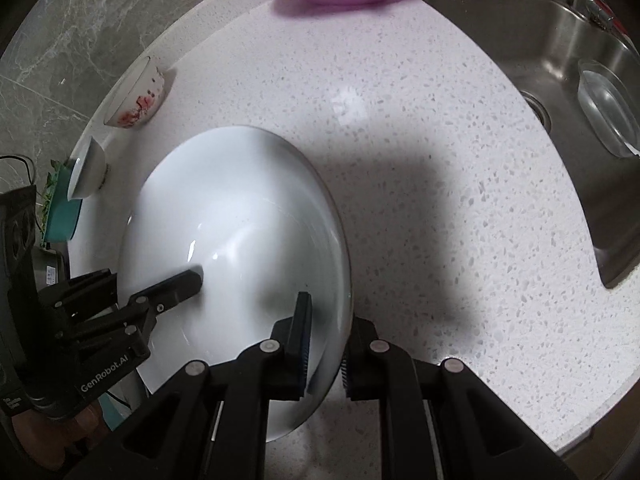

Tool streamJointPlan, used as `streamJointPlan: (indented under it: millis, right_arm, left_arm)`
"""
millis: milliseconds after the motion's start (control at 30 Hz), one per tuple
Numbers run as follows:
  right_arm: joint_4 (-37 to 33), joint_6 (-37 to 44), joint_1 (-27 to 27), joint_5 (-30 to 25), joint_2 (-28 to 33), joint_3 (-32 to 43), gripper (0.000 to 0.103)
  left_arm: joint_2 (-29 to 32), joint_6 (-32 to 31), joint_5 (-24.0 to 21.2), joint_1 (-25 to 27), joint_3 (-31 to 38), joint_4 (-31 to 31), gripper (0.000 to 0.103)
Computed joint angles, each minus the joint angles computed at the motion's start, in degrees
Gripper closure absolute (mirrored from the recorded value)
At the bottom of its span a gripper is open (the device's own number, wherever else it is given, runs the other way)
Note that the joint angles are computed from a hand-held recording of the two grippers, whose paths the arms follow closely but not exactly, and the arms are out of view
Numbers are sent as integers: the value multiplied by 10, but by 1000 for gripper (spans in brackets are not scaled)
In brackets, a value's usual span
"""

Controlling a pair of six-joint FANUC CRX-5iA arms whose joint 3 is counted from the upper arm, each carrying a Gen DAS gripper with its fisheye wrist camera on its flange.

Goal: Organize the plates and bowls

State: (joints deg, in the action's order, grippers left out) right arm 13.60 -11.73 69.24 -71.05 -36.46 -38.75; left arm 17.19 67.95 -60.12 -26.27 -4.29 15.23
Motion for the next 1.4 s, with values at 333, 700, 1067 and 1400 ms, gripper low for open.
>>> streamJointPlan:
  millis: [333,700,1067,1400]
  right_arm:
    - [69,-71,54,-63,-64,-8,57]
    - [66,231,-130,79,99,165,48]
    - [-98,528,-215,103,465,511,32]
    - [-141,521,-238,55,583,594,29]
  left_arm:
    - [-79,-71,12,71,-71,115,29]
    - [-85,-6,8,290,19,63,17]
    - [35,15,12,327,117,13,17]
    - [112,14,25,316,171,7,2]
